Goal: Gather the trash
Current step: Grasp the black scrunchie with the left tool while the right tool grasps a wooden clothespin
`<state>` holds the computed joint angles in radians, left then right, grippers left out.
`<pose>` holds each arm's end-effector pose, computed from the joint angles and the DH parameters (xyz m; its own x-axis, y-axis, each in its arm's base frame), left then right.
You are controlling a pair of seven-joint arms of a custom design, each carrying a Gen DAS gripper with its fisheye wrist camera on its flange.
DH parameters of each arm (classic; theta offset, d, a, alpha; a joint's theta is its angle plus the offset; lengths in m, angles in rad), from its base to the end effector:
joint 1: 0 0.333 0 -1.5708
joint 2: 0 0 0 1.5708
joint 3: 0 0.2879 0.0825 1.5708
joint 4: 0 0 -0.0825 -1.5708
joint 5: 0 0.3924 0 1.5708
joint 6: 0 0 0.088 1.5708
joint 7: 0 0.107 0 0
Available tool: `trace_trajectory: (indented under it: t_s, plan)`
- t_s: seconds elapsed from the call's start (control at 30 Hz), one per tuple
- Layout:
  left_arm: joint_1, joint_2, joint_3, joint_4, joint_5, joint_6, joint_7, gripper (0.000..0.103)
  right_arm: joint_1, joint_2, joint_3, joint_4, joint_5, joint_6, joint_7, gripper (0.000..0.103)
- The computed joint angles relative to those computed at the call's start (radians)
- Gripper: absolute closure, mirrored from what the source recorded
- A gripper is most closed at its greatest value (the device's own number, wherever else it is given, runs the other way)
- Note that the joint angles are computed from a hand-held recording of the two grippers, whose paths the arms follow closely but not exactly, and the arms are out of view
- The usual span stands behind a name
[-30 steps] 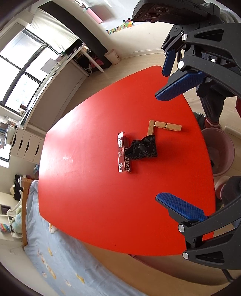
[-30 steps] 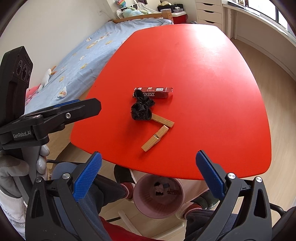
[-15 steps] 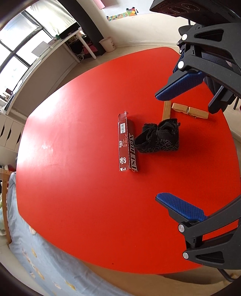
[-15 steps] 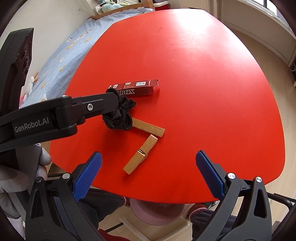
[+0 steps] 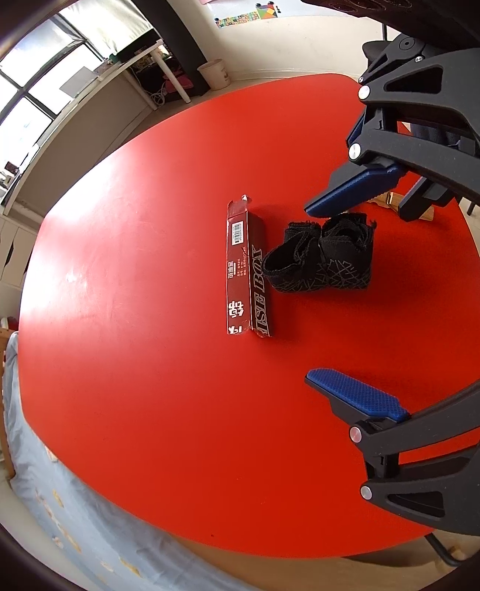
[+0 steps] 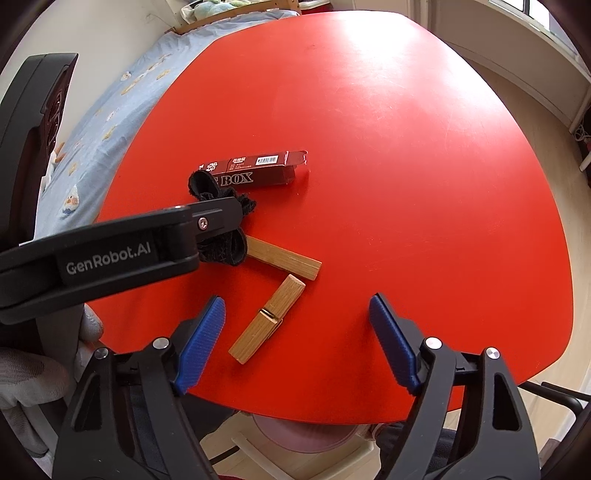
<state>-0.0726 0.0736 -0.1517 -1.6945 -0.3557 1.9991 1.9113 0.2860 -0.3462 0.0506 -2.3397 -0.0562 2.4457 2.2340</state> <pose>0.5956 -0.1550 0.5385 -0.4591 -0.8483 0.2641 -0.8735 0.3766 -0.3086 0.4693 0.1654 0.4881 -0.2383 -0.9474 -0.2137 -0.8709 0.3059 -0.3846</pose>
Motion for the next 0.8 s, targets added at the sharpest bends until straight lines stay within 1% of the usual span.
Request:
trace_trajectory:
  t_s: [0.1,0.17,0.23,0.3,0.4,0.47,0.53,0.57,0.63,0.7,0.77,0.8]
  plan:
    - [0.001,0.000,0.000,0.000,-0.006,0.001,0.006,0.030,-0.004,0.000,0.007,0.002,-0.021,-0.011,-0.001,0.032]
    - [0.000,0.001,-0.001,0.003,-0.011,-0.003,0.011,0.035,-0.007,0.006,0.014,0.009,-0.040,-0.019,0.002,0.034]
    - [0.000,0.002,-0.002,0.008,-0.018,-0.008,0.018,0.041,-0.010,0.010,0.020,0.016,-0.064,-0.033,0.005,0.039]
    - [0.000,0.000,-0.003,0.007,-0.026,-0.013,0.024,0.049,-0.012,0.014,0.025,0.023,-0.083,-0.045,0.009,0.046]
    - [0.000,-0.002,-0.003,0.006,-0.037,-0.020,0.040,0.060,-0.012,0.017,0.027,0.030,-0.103,-0.059,0.012,0.052]
    - [-0.002,-0.002,-0.004,0.004,-0.044,-0.018,0.047,0.065,-0.013,0.013,0.027,0.027,-0.111,-0.064,0.014,0.055]
    - [-0.002,-0.008,-0.003,-0.005,-0.046,-0.011,0.053,0.066,-0.013,0.007,0.028,0.024,-0.120,-0.070,0.017,0.059]
    - [-0.002,-0.009,-0.003,-0.008,-0.047,-0.010,0.055,0.067,-0.014,0.008,0.029,0.025,-0.124,-0.072,0.020,0.062]
    - [-0.001,-0.007,-0.002,-0.004,-0.051,-0.010,0.057,0.067,-0.014,0.004,0.027,0.023,-0.126,-0.074,0.020,0.072]
    - [0.002,-0.012,0.001,-0.011,-0.059,-0.006,0.065,0.068,-0.013,-0.003,0.024,0.017,-0.122,-0.075,0.019,0.084]
    - [0.004,-0.013,0.001,-0.014,-0.066,-0.003,0.070,0.068,-0.013,-0.016,0.020,0.006,-0.118,-0.076,0.015,0.090]
    - [0.005,-0.019,0.002,-0.021,-0.071,0.000,0.074,0.069,-0.013,-0.019,0.018,0.003,-0.115,-0.074,0.012,0.090]
